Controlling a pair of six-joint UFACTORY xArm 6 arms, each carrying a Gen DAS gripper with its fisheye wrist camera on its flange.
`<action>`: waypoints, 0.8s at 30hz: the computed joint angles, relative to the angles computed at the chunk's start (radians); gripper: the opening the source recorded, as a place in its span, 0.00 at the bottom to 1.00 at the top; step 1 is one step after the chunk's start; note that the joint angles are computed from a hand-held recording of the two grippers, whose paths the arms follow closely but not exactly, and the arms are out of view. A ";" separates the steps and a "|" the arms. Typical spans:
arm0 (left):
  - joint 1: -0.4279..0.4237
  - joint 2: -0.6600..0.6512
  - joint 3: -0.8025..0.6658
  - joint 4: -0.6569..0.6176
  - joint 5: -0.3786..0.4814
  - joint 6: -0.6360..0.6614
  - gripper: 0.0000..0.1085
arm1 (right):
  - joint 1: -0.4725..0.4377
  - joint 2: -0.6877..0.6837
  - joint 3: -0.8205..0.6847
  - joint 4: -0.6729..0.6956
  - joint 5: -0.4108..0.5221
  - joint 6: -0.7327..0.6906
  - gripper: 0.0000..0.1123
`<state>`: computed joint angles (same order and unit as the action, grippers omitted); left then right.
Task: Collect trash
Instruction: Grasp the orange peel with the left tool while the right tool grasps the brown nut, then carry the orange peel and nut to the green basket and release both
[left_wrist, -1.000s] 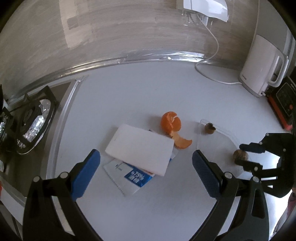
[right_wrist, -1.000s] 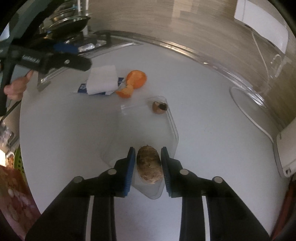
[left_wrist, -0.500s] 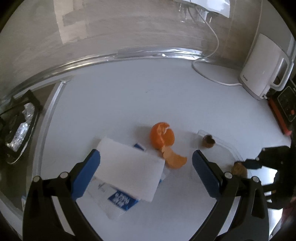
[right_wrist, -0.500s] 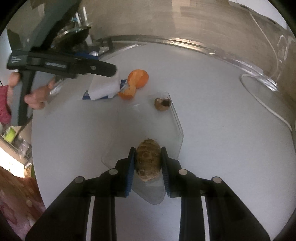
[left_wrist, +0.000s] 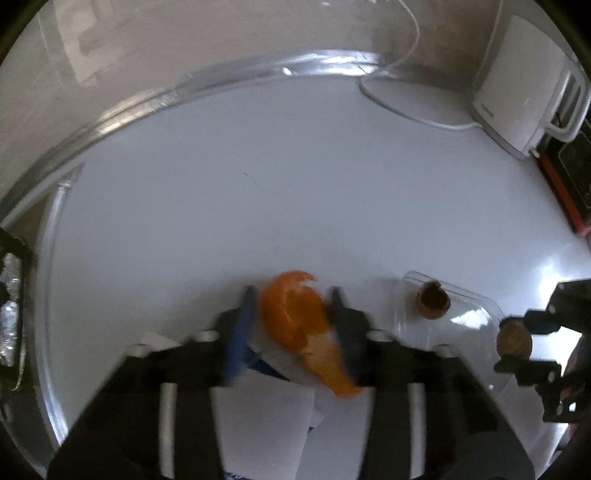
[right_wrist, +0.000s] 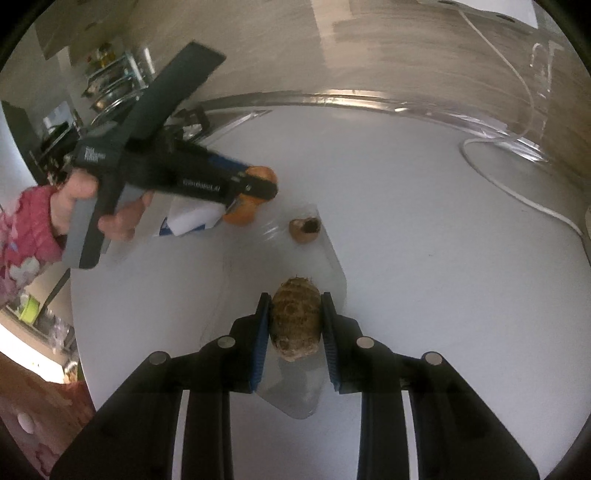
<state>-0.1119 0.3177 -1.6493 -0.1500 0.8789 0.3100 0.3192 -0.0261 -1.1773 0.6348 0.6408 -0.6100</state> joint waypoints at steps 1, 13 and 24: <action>-0.001 -0.012 0.022 -0.005 -0.032 0.007 0.24 | -0.001 0.000 -0.001 0.002 -0.001 0.003 0.24; 0.030 -0.199 0.171 -0.167 -0.080 0.084 0.19 | 0.030 -0.110 0.081 -0.048 -0.056 0.160 0.24; 0.173 -0.707 0.607 -0.207 0.010 0.192 0.19 | 0.272 -0.317 0.230 -0.268 -0.139 0.548 0.24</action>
